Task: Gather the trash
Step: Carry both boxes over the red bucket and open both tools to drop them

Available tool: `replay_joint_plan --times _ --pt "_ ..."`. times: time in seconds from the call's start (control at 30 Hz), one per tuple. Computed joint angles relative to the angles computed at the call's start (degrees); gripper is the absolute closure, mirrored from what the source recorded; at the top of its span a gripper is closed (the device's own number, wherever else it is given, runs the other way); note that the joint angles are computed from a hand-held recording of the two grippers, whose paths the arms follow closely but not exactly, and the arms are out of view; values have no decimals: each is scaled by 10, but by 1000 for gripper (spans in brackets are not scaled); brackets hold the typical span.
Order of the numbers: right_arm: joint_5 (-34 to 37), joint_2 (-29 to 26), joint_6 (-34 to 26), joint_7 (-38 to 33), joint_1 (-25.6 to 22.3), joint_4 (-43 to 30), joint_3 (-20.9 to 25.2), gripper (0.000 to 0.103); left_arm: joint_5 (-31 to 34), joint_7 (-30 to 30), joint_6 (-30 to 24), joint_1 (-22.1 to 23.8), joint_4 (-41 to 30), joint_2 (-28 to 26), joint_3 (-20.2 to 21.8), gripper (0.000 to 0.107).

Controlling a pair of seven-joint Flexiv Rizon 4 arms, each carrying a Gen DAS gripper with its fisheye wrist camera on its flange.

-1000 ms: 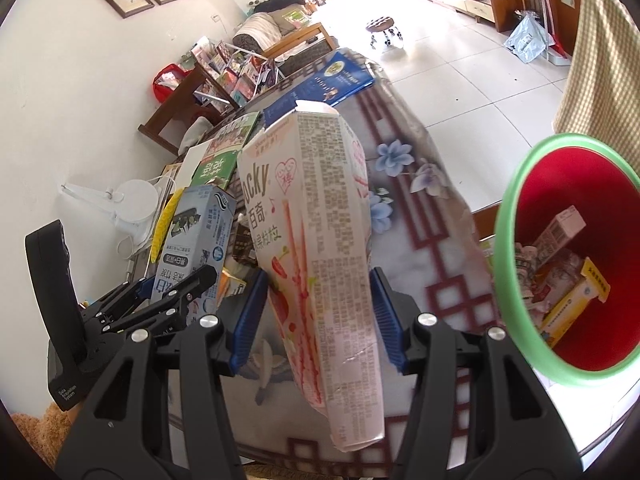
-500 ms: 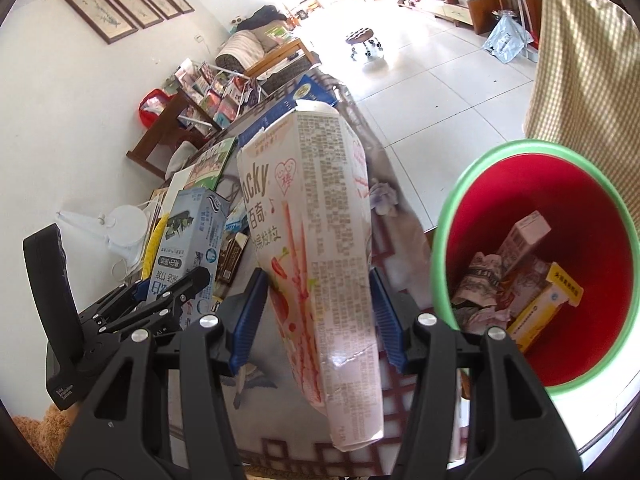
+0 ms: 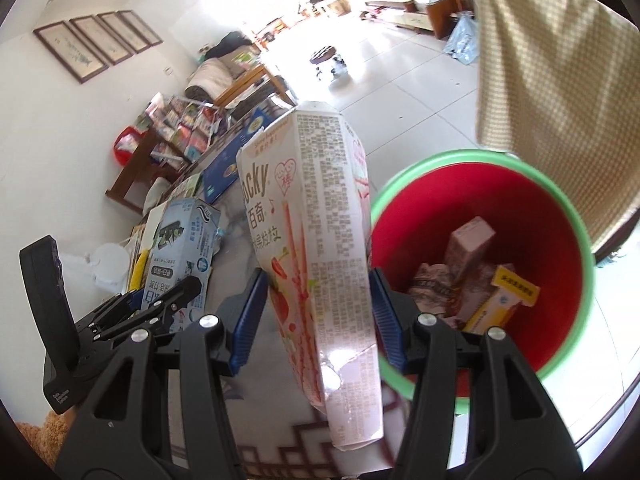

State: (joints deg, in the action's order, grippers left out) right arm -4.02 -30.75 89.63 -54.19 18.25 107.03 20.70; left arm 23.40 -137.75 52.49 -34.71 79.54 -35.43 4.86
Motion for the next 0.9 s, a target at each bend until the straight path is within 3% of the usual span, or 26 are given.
replay_joint_plan --times 0.27,0.53,0.9 --pt "3 35 21 46 16 50 -69 52 -60 85 18 10 -81 -66 -41 60" --pt "-19 66 38 108 42 102 -142 52 -136 170 17 -2 -174 -137 -56 60" --pt "-49 68 43 141 44 111 -161 52 -190 214 -1 -9 -225 -177 -56 59"
